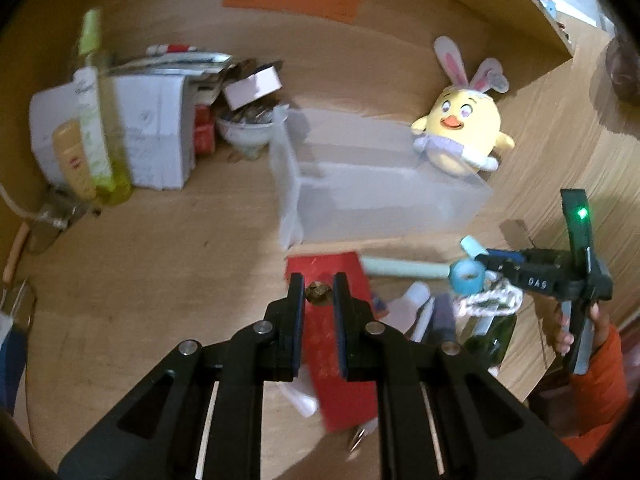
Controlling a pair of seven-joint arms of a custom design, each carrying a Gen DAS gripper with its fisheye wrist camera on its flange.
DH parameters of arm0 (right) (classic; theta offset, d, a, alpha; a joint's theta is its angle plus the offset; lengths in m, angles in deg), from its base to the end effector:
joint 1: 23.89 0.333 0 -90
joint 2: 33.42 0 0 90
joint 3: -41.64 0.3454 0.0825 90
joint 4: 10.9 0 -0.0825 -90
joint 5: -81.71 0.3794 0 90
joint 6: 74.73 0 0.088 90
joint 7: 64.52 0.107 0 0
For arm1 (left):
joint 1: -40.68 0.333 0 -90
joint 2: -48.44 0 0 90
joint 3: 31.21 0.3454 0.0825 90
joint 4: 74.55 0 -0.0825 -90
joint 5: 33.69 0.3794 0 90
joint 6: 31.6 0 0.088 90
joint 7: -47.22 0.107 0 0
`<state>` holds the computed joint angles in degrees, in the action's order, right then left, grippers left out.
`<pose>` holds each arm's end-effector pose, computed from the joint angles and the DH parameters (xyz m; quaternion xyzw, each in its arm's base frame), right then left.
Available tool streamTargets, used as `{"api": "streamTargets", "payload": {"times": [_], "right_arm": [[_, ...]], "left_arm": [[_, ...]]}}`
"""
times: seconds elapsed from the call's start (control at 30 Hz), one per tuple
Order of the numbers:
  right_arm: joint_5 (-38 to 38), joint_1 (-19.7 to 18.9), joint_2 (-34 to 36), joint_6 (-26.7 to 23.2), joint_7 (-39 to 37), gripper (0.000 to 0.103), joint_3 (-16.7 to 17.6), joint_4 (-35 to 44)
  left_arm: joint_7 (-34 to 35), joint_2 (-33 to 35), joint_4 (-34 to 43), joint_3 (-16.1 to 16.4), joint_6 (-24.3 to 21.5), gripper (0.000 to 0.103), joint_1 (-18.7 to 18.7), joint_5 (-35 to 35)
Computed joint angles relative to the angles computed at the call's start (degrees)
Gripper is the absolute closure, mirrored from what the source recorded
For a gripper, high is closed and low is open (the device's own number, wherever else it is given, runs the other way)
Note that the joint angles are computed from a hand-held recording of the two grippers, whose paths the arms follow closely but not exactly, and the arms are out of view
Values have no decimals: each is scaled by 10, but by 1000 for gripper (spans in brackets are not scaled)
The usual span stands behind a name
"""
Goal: Organize objects
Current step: 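Reach the right gripper to the mint-green cylinder and close on it, then carry the mint-green cylinder into the clear box and open the right gripper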
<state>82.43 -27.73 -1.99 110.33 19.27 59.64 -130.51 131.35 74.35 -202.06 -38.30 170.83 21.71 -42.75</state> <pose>0.6257 0.1386 0.2680 -0.7497 0.5839 -0.1449 0.2759 0.5551 -0.2436 0.3016 -0.5966 0.6878 -0.3729 0.1786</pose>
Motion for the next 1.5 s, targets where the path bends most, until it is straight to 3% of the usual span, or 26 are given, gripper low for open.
{"api": "streamTargets", "payload": {"times": [0.17, 0.47, 0.57, 0.7, 0.9, 0.97, 1.23, 1.4, 1.5], "right_arm": [[-1, 40, -6, 26, 15, 82, -43, -10], [-64, -35, -35, 101, 67, 82, 19, -57], [-84, -29, -47, 137, 89, 82, 11, -67], [-133, -49, -50, 164, 127, 82, 26, -62], [-185, -39, -40, 176, 171, 82, 14, -24], [-209, -44, -34, 172, 189, 82, 17, -8], [-274, -42, -7, 151, 240, 82, 19, 63], [-297, -72, 23, 116, 243, 82, 61, 109], [-282, -67, 35, 102, 222, 82, 63, 128]], "left_arm": [[3, 14, 38, -1, -15, 90, -3, 8], [7, 30, 90, 15, -31, 90, -24, 10], [10, 33, 103, 24, -34, 90, -35, 3], [9, 38, 119, 24, -36, 90, -35, 2], [25, 44, 145, 61, -38, 90, -70, -23], [38, 52, 158, 97, -37, 90, -105, -51], [26, 80, 218, 89, -84, 90, -82, -41], [5, 96, 250, 82, -109, 90, -67, -12], [-11, 107, 273, 70, -131, 90, -51, 8]]}}
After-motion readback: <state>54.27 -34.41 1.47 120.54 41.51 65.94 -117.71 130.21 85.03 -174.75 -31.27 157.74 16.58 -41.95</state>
